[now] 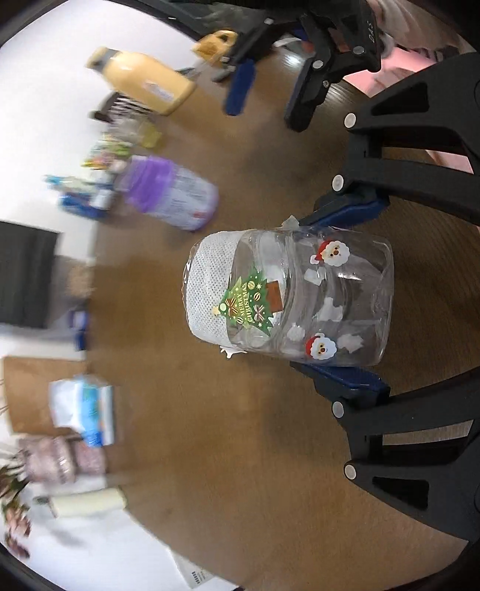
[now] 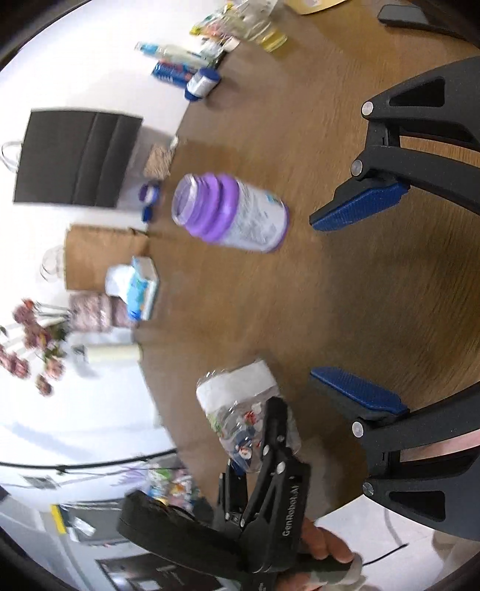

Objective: Flip cup upright
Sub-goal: 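Lift the cup with the right gripper while the left gripper closes on its body, then rotate the cup mouth-up, held between both grippers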

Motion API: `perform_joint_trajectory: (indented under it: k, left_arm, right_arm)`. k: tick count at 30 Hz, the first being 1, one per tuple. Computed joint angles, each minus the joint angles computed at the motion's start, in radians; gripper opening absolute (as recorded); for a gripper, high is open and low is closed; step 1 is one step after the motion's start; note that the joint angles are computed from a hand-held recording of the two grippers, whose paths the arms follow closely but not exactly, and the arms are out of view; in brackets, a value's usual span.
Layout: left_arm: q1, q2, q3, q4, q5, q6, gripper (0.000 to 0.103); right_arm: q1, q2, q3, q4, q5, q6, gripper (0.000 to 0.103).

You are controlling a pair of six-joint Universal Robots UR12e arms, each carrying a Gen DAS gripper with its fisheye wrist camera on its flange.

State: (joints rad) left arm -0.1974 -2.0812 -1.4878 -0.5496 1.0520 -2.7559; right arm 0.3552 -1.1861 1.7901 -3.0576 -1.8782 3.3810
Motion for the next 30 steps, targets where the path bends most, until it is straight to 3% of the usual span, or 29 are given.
perform_joint_trajectory:
  k: [3,7,8,11,15,19,21,23,28,30]
  left_arm:
    - [0.015,0.014,-0.01,0.148,-0.045,-0.1,0.058]
    - [0.056,0.015,0.011,0.476,-0.154,-0.35,0.058]
    - [0.062,0.015,0.02,0.544,-0.161,-0.405,0.058]
    - [0.059,0.001,0.076,0.65,-0.136,-0.471,0.058]
    - [0.029,-0.028,0.127,0.735,-0.039,-0.455,0.059]
    - [0.004,-0.058,0.11,0.8,-0.043,-0.387,0.059]
    - [-0.01,-0.077,0.108,0.827,-0.044,-0.357,0.059]
    - [-0.014,-0.095,0.113,0.862,-0.055,-0.361,0.059]
    - [-0.013,-0.117,0.135,0.866,-0.068,-0.388,0.059]
    - [-0.012,-0.119,0.132,0.885,-0.072,-0.4,0.059]
  right_arm:
    - [-0.021,-0.019,0.009,-0.104,0.057,-0.007,0.081]
    - [-0.025,-0.023,-0.042,-0.193,0.072,-0.123,0.081]
    - [-0.033,-0.023,-0.057,-0.218,0.108,-0.14,0.081]
    - [-0.081,-0.03,-0.111,-0.255,0.324,-0.114,0.089]
    - [-0.135,-0.016,-0.188,-0.3,0.53,-0.012,0.09]
    - [-0.154,0.011,-0.247,-0.23,0.587,0.07,0.09]
    - [-0.171,0.04,-0.277,-0.175,0.659,0.143,0.09]
    - [-0.174,0.056,-0.29,-0.133,0.655,0.191,0.09]
    - [-0.206,0.085,-0.305,-0.155,0.757,0.294,0.09]
    - [-0.211,0.095,-0.312,-0.162,0.787,0.311,0.084]
